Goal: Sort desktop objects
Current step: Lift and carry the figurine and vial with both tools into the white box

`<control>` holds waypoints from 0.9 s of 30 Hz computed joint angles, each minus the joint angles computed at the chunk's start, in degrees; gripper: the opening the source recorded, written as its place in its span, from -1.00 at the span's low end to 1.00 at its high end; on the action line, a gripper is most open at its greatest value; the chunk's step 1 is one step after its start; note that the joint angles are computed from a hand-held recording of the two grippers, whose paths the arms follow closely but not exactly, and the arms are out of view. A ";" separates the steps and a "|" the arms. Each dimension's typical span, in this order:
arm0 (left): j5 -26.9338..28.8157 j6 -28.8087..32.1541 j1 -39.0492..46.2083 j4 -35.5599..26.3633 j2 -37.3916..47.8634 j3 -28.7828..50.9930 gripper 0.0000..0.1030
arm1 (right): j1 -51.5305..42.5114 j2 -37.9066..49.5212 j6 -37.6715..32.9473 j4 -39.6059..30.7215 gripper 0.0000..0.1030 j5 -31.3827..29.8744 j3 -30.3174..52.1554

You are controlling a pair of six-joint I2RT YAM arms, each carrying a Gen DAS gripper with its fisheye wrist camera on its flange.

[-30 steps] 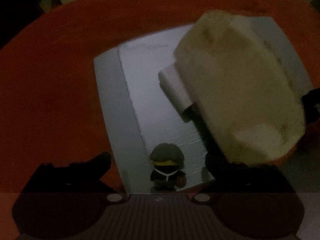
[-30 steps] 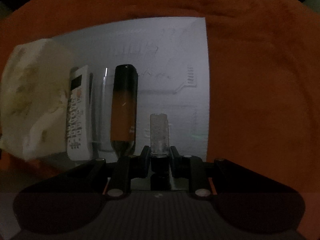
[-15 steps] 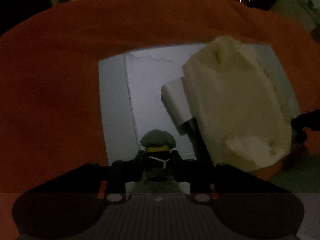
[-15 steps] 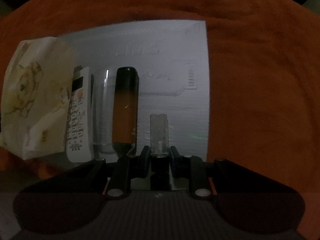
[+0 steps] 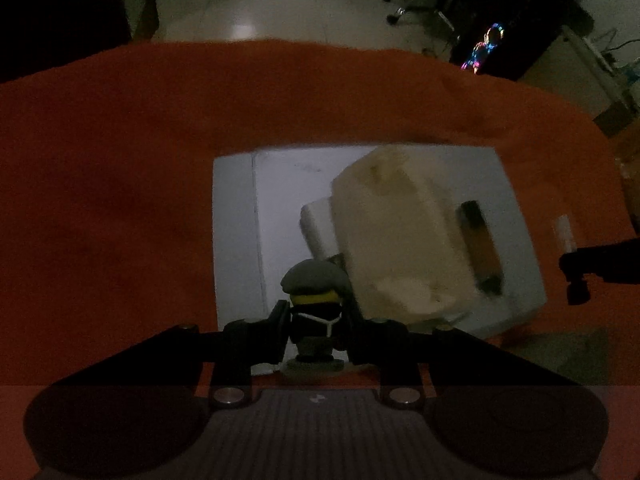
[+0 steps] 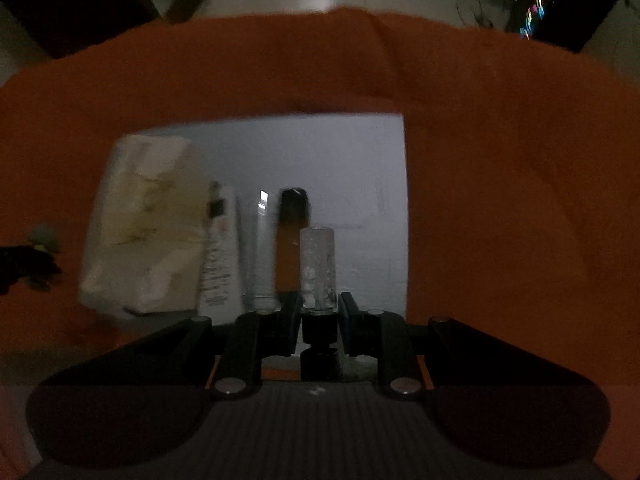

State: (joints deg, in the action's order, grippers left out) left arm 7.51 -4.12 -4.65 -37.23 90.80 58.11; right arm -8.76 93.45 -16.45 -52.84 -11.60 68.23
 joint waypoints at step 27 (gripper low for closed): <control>-8.26 -29.41 -27.60 -11.57 -35.08 -15.11 -0.55 | -7.31 -30.17 -7.11 -26.72 -0.56 -12.11 -5.82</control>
